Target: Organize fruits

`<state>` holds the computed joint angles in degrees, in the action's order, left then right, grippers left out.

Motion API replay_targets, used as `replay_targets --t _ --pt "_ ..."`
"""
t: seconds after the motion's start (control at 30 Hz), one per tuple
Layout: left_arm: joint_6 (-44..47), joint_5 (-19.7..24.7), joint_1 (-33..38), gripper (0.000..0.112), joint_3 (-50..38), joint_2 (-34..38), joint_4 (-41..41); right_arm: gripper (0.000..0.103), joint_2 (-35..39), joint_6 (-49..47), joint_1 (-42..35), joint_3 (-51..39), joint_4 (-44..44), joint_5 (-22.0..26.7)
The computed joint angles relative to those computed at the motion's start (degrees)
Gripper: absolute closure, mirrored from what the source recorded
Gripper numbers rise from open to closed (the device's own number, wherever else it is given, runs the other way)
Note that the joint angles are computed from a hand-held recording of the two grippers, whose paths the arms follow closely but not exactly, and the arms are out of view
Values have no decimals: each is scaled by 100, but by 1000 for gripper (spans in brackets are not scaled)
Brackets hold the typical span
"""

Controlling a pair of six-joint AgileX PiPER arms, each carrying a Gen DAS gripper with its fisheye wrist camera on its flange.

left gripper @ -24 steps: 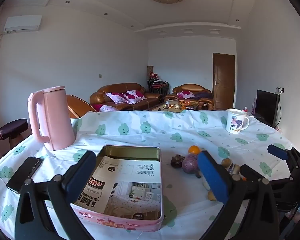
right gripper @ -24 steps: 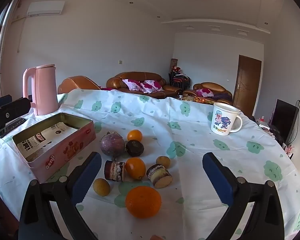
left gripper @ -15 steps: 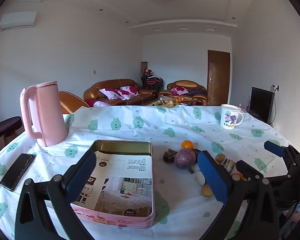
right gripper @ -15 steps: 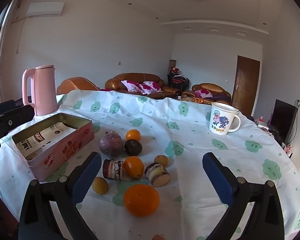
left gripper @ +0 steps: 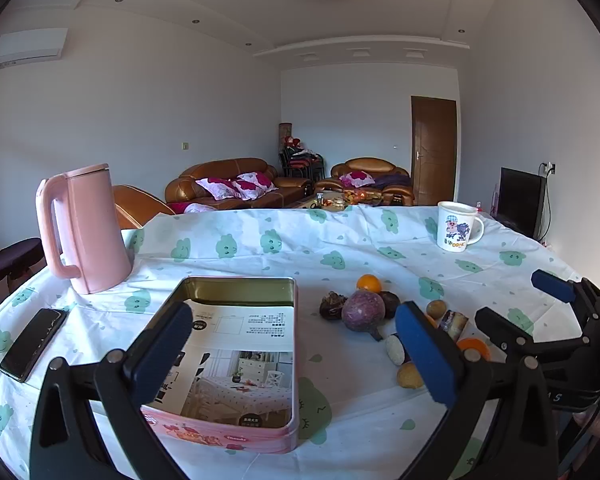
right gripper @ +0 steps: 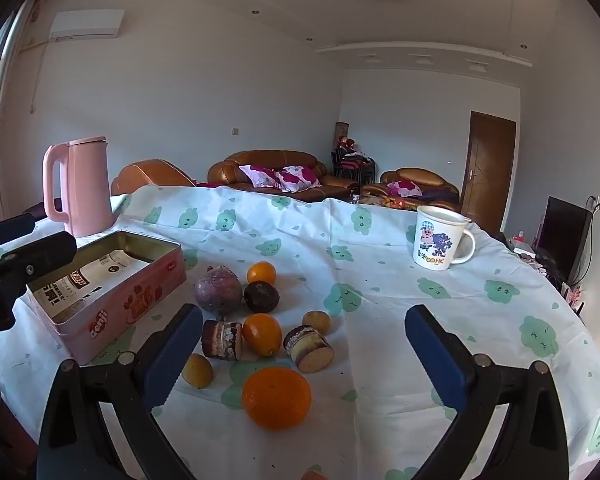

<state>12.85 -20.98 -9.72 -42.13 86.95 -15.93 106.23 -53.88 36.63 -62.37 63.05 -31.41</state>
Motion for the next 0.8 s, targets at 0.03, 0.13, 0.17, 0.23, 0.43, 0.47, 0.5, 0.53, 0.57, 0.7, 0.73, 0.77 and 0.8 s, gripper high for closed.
replay_targets --t 0.03,0.13,0.17,0.23,0.43,0.47,0.5,0.53,0.57,0.7,0.73,0.77,0.8 --pt "1 -5 -3 9 0 2 -5 1 -5 -3 0 5 10 -5" --pt "-8 -13 -5 9 7 3 1 1 -7 -27 4 6 56 -24" --pt "-5 -23 -11 9 9 6 -2 1 -10 -27 5 7 61 -28" --pt "92 -20 -39 9 4 15 -109 1 -4 -39 0 -6 68 -23" --pt "5 -67 -55 9 26 30 -46 1 -18 -11 -11 25 37 -20" --pt "71 -80 -67 9 29 29 -111 1 -18 -11 -11 25 37 -20" --pt "71 -80 -67 9 29 29 -111 1 -14 -23 -4 18 51 -28" --pt "73 -83 -76 9 27 37 -115 1 -12 -26 -2 16 54 -31" --pt "64 -62 -58 9 24 27 -98 1 -12 -21 -4 16 49 -30" --pt "75 -55 -67 9 24 34 -129 1 -31 -5 -10 40 27 -40" --pt "76 -65 -72 9 26 37 -131 1 -36 14 -17 50 4 -37" --pt "98 -65 -75 9 23 40 -150 1 -40 5 -11 52 17 -46" --pt "79 -57 -64 9 21 37 -124 1 -40 -16 -3 48 41 -52"
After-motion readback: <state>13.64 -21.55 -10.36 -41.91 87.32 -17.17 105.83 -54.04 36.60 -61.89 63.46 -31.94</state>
